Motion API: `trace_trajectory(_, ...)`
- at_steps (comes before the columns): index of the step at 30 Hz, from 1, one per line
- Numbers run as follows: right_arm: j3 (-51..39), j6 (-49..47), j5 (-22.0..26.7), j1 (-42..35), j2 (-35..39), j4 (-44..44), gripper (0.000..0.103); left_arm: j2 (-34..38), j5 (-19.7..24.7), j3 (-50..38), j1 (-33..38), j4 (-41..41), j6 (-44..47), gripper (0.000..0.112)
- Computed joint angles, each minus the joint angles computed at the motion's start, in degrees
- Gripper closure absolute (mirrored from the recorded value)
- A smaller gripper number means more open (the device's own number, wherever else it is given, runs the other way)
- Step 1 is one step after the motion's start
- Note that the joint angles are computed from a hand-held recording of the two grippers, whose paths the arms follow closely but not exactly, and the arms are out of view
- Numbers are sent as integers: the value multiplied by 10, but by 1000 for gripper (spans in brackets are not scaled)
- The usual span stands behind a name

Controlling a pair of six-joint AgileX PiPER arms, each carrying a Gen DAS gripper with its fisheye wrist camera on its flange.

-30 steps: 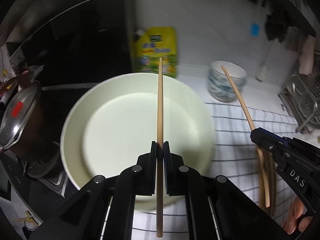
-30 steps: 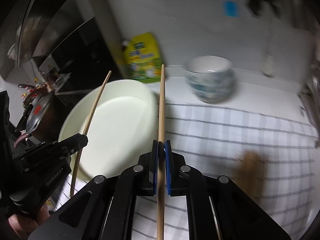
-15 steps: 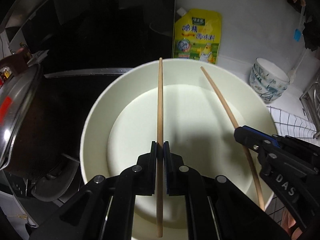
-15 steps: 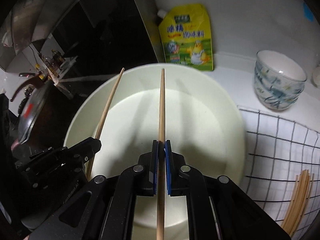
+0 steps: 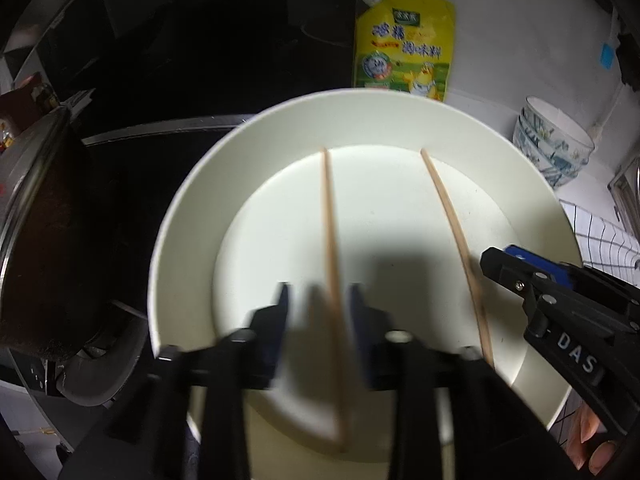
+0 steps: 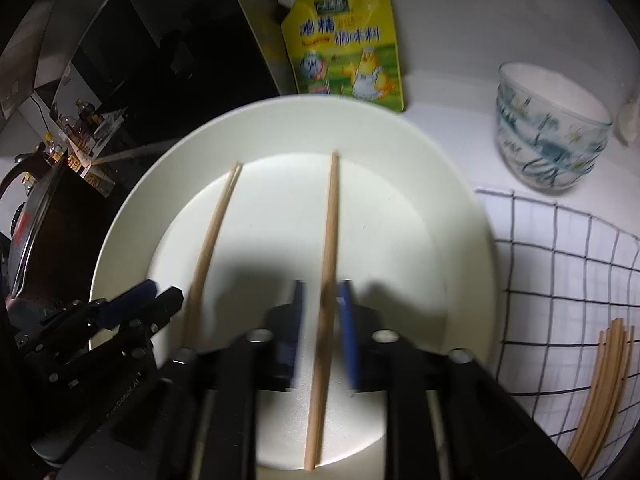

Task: Organize utensils
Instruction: 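Carry the chopstick in the right tool over the white basin while the left tool carries its own, then lower and open the right tool into the basin while the left tool releases its chopstick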

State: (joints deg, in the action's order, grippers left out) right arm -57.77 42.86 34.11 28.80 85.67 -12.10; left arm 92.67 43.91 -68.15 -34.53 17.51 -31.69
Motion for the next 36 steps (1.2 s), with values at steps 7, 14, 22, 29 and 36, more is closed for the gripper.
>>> trace_trajectory(7, 12, 17, 16, 14, -39, -13, 76, -32, 17, 2, -9, 24, -30, 56)
trace_trajectory(14, 39, 48, 37, 31, -83, -29, 72, -58, 29, 8, -23, 25, -37, 49)
trace_trajectory(22, 75, 89, 81, 45, -158, -59, 65, -80, 42, 14, -47, 26, -46, 44)
trace_trajectory(29, 128, 94, 115, 22, -253, -61, 62, -77, 68, -4, -99, 41, -73, 42)
trace_trajectory(36, 173, 45, 154, -36, -354, -32, 60, -59, 91, -40, -173, 63, -111, 39)
